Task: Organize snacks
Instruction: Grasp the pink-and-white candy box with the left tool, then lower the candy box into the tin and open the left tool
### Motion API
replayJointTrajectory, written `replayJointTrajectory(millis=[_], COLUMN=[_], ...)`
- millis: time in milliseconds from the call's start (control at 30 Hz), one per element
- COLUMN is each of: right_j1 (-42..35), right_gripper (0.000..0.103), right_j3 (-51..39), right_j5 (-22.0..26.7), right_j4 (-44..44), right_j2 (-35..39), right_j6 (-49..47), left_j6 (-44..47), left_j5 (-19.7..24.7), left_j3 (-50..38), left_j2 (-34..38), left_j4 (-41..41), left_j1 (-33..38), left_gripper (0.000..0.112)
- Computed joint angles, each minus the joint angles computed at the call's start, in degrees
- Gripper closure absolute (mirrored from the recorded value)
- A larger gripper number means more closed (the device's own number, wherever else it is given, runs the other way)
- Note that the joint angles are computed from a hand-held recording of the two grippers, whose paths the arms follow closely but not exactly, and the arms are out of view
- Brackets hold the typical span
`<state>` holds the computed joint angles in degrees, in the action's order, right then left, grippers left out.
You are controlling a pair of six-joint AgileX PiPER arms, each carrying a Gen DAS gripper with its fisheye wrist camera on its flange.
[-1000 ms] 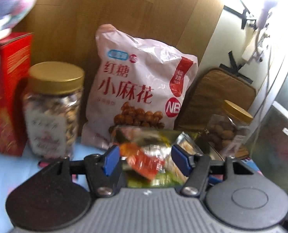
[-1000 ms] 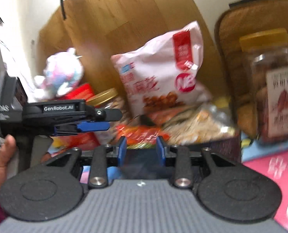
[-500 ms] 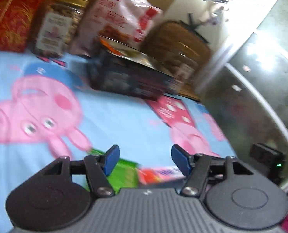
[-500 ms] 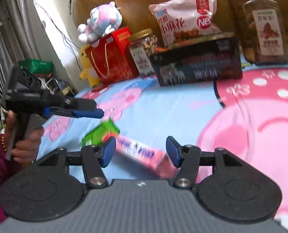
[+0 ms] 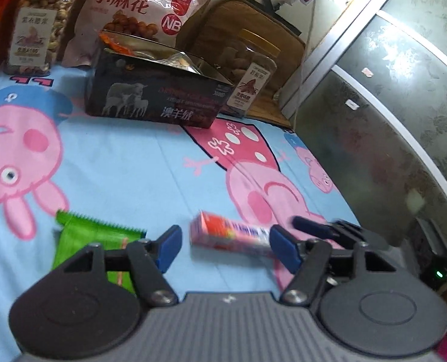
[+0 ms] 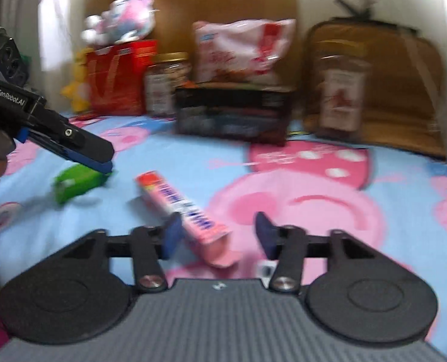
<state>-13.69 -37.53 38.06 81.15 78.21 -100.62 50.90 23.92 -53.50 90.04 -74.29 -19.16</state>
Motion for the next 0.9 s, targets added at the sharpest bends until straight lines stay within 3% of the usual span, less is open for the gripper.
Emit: replayJointTrajectory(millis=[100, 233, 267, 367, 467, 700, 900], right_j1=[-2.8, -1.5, -1.4, 1.6, 4.4, 6.6, 11.7], right_gripper=[0.044, 0.048, 0.061, 0.078, 0.077, 0.077, 0.077], right_j3=[0.1, 2.5, 2.7, 3.0, 2.4, -2.9, -14.9], right_j5=[3.2, 1.1, 1.1, -1.6, -6.0, -5.7, -7.6], right_j4=[-4.3, -6.6, -6.4, -4.0, -1.2, 3.9, 11.9], right_j2=[-1.1, -2.6, -2.2, -1.6, -1.1, 1.0, 10.4], right_j6=[4.2, 6.3, 6.7, 6.3, 5.2, 0.7, -4.4], left_j6=[-4.5, -10.0, -10.2, -11.0, -11.6, -13.3, -18.6], left_j5=[-1.3, -0.2, 0.4, -1.4, -2.5, -2.2, -1.1], left_j3=[-4.7, -8.2, -8.6, -8.4, -7.9, -9.2, -18.0], left_j2=[4.0, 7.6, 8.3, 8.9, 8.5, 5.5, 7.0], left_j4=[4.1, 9.0, 9.6, 11.6, 11.9, 13.9, 19.4], left_j1=[-1.3, -2.2, -2.4, -4.2, -5.0, -2.6, 2.1], left_gripper=[0.041, 0.044, 0.049, 0.060, 0.060, 0.060, 0.060])
